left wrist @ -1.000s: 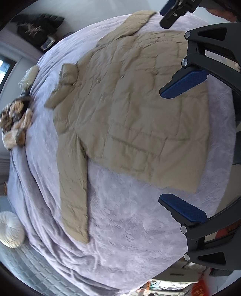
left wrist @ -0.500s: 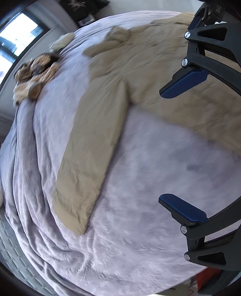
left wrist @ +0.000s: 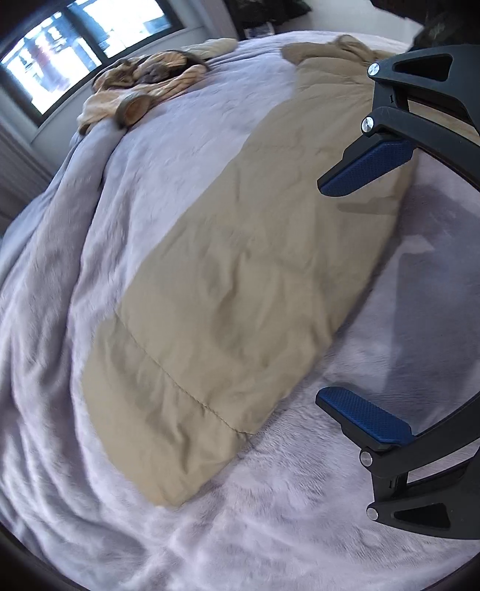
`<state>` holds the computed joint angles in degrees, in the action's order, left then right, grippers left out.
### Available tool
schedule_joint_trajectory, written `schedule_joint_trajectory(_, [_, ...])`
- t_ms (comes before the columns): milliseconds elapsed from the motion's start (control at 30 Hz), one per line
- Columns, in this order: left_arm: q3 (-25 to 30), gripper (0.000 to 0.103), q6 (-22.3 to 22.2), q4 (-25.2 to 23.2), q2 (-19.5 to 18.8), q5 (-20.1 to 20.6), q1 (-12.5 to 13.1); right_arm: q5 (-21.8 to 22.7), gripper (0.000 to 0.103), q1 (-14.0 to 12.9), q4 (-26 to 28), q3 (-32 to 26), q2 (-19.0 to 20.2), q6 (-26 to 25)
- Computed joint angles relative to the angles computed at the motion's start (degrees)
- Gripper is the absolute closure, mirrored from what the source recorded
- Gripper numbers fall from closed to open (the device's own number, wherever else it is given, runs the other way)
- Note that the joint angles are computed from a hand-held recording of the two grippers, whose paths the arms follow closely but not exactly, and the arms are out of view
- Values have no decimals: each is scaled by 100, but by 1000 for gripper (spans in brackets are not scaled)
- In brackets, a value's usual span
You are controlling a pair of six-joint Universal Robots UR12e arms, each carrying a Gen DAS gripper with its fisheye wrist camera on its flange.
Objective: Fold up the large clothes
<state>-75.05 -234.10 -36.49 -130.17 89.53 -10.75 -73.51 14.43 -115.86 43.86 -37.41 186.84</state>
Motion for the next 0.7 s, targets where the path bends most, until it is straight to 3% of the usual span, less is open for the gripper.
schedule_joint_trajectory(33, [-20, 0, -87, 68, -27, -48, 30, 64, 72, -2, 74, -113, 79, 46])
schedule_joint_trajectory(100, [-47, 0, -223, 186, -72, -108, 62, 250, 88, -9, 219, -344, 268, 208])
schedule_joint_trajectory(167, [16, 0, -269, 256, -145, -13, 70, 284, 89, 8, 144, -366, 333, 159])
schedule_joint_trajectory(267, [165, 4, -208, 248, -233, 342, 30, -55, 90, 107, 306, -519, 471, -171])
schedule_joint_trajectory(333, [286, 30, -197, 199, -288, 476, 16, -227, 91, 144, 492, -646, 582, -248])
schedule_joint_trajectory(367, [263, 50, -174, 262, -277, 451, 26, -218, 92, 138, 513, -662, 601, -221])
schedule_joint_trajectory(400, [227, 77, -128, 404, -272, 376, 47, -175, 93, 128, 542, -697, 623, -179])
schedule_joint_trajectory(433, [147, 90, -48, 757, -272, 98, 103, -89, 93, 109, 606, -760, 656, -122])
schedule_joint_trajectory(500, [137, 95, 19, 926, -249, 22, 125, -17, 93, 100, 700, -888, 728, -112])
schedule_joint_trajectory(700, [507, 95, 1005, 1251, -270, 172, -40, 139, 93, 78, 534, -816, 732, 67])
